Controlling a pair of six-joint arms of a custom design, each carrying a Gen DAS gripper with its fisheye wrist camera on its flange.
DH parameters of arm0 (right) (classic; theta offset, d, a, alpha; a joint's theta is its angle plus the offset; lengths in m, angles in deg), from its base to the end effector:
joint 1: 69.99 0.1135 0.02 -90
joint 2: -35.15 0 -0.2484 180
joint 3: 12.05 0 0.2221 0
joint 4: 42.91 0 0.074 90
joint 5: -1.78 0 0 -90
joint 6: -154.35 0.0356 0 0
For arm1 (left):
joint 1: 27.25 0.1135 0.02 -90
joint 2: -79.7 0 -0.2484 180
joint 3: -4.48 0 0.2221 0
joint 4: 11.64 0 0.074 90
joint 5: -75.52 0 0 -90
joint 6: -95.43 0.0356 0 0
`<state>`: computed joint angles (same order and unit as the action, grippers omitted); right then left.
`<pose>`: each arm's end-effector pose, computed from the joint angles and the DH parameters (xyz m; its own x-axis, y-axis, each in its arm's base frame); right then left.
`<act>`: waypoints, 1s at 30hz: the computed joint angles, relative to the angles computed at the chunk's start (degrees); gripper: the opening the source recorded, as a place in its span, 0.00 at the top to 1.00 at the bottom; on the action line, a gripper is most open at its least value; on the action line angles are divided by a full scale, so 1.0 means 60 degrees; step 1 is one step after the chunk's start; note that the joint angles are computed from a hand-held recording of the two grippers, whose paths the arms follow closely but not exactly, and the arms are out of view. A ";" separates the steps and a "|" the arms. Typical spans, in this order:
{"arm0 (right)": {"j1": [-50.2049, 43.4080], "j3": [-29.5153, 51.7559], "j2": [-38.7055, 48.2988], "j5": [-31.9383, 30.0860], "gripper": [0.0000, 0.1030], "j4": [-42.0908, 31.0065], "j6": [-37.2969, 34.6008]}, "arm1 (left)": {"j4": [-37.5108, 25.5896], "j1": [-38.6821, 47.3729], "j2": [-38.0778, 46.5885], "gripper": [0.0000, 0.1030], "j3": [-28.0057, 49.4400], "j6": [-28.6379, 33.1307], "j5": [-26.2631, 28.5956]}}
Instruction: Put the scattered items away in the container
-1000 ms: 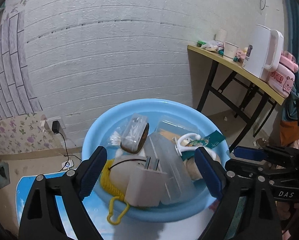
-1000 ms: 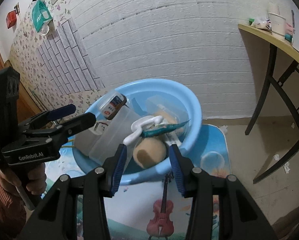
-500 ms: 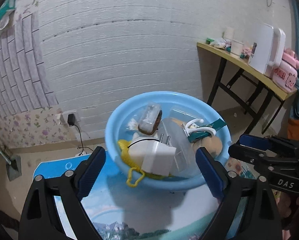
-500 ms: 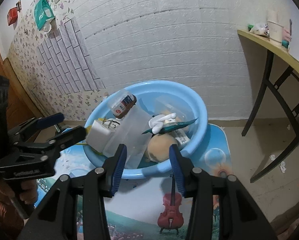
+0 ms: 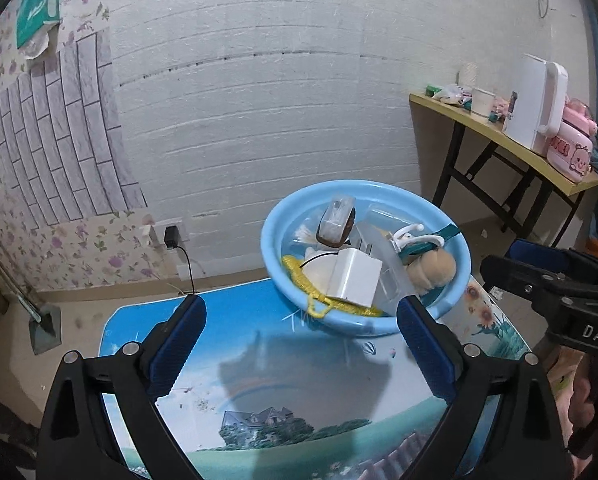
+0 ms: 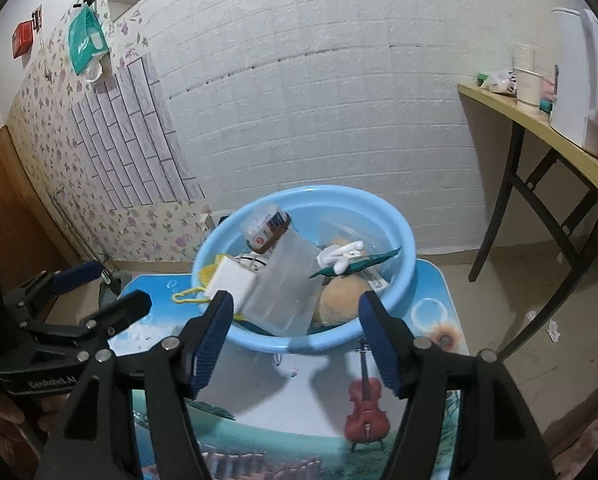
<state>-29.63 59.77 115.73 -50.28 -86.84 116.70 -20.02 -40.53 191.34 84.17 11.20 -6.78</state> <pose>0.2128 0.1522 0.2435 -0.5497 0.3523 -0.7574 0.3413 0.9223 0.1812 0.3720 -0.0927 0.1561 -0.5938 0.2425 -0.7672 0.3887 0.9213 -0.0096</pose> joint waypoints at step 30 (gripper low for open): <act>0.1510 -0.0212 0.0768 0.1427 0.00 -0.0666 0.2302 | 0.2060 0.0071 -0.0704 0.00 -0.2420 -0.0902 -0.0870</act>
<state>-20.57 58.50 120.33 -41.72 -90.83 130.51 -7.66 -40.11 187.12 69.65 5.79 -12.00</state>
